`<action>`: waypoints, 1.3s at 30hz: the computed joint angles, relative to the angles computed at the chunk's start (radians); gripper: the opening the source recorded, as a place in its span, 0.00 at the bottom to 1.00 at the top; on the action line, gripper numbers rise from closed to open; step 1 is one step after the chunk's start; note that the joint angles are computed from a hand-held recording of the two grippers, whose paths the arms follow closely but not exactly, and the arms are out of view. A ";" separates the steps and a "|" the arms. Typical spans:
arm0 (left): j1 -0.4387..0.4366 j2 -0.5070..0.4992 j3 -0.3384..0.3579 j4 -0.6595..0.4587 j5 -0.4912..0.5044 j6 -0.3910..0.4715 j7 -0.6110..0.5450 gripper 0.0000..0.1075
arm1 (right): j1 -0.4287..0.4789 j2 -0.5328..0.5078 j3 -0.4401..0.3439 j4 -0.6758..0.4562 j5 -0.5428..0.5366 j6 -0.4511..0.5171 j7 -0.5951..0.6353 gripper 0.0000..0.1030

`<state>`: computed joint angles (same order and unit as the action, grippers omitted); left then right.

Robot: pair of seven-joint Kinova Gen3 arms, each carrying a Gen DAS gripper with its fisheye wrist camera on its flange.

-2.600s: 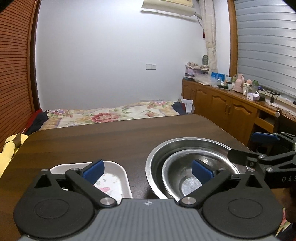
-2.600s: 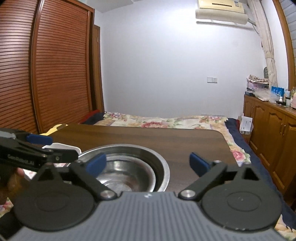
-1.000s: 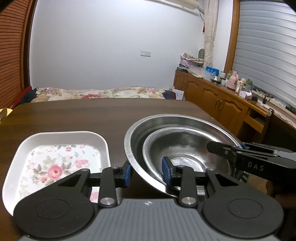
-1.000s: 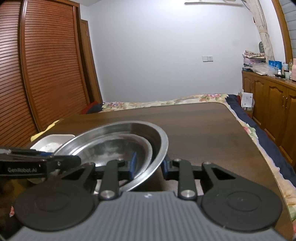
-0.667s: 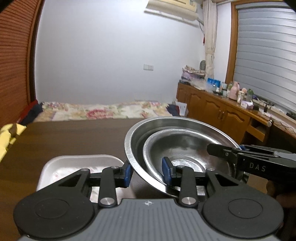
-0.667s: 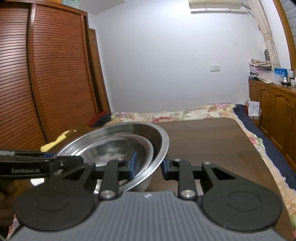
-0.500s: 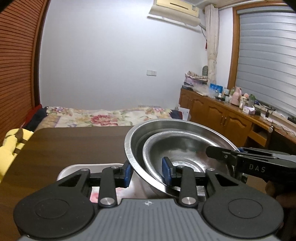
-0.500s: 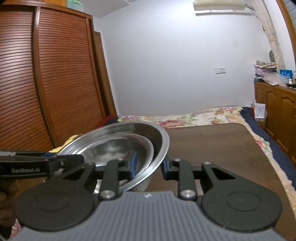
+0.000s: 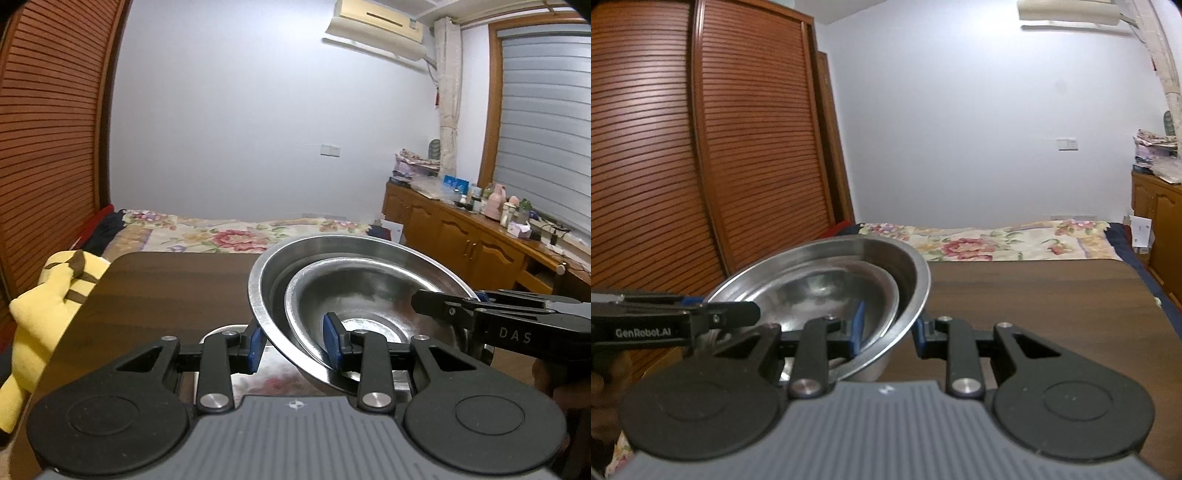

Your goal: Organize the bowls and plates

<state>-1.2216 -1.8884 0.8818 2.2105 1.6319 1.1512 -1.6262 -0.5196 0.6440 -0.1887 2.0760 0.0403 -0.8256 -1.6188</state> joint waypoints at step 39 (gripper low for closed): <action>-0.025 -0.106 -0.027 0.067 -0.018 0.141 0.062 0.33 | -0.063 0.032 -0.010 -0.111 -0.019 0.210 0.062 0.29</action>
<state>-1.2464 -1.9948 0.8547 2.2779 1.6141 1.2923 -1.5643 -0.5823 0.6762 -0.1986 1.9646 0.0212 -0.6159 -1.5568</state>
